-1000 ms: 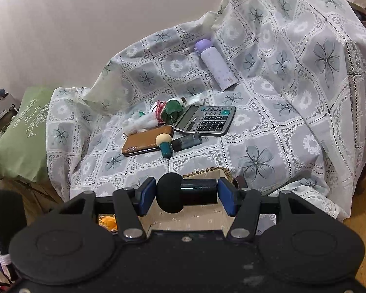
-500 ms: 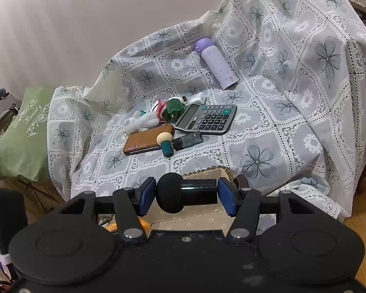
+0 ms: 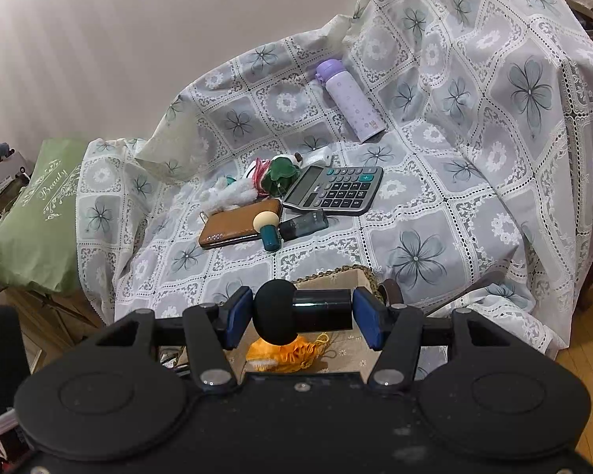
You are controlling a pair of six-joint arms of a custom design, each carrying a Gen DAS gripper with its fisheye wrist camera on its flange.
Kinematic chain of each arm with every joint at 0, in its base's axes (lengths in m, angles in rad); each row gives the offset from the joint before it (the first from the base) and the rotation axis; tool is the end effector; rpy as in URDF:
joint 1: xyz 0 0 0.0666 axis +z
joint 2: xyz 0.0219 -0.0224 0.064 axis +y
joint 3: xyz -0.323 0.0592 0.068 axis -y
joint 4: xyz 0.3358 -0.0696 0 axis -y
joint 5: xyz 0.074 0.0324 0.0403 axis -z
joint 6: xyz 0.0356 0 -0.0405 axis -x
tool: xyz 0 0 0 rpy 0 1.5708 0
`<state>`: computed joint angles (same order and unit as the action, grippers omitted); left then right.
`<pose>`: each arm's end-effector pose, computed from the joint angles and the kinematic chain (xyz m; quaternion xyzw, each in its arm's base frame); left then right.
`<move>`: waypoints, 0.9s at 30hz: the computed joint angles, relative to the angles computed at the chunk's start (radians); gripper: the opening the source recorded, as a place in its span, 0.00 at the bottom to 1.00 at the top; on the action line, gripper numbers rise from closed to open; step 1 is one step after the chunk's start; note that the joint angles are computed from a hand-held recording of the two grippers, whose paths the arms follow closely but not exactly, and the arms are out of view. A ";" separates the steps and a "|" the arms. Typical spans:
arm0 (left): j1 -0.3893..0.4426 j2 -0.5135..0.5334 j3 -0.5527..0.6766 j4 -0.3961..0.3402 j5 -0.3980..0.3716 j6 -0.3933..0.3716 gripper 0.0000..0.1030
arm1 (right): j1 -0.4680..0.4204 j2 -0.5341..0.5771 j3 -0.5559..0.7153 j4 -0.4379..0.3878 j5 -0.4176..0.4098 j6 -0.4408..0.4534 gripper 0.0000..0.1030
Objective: Organize soft objects
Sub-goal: 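Open the left tool to drop the orange pouch into the basket, then lower the black-capped object into the basket and open the right tool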
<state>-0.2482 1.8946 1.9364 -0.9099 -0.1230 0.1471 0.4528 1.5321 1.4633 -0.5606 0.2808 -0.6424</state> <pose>0.5779 -0.1424 0.3457 0.0262 0.9370 -0.0109 0.3482 0.4538 0.2094 0.3690 0.1467 0.8725 0.1273 0.4483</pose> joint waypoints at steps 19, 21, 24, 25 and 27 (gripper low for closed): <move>0.004 -0.031 -0.039 0.017 -0.015 0.009 0.84 | -0.027 0.051 0.074 -0.141 -0.110 -0.018 0.55; 0.004 -0.028 -0.036 0.013 -0.014 0.012 0.84 | -0.032 0.058 0.079 -0.157 -0.127 -0.026 0.55; 0.004 -0.023 -0.029 0.004 -0.012 0.013 0.84 | -0.036 0.063 0.083 -0.166 -0.146 -0.028 0.55; 0.004 -0.023 -0.028 0.002 -0.012 0.012 0.84 | -0.036 0.063 0.083 -0.166 -0.149 -0.026 0.55; 0.004 -0.022 -0.027 0.002 -0.012 0.012 0.84 | -0.035 0.064 0.084 -0.166 -0.151 -0.021 0.55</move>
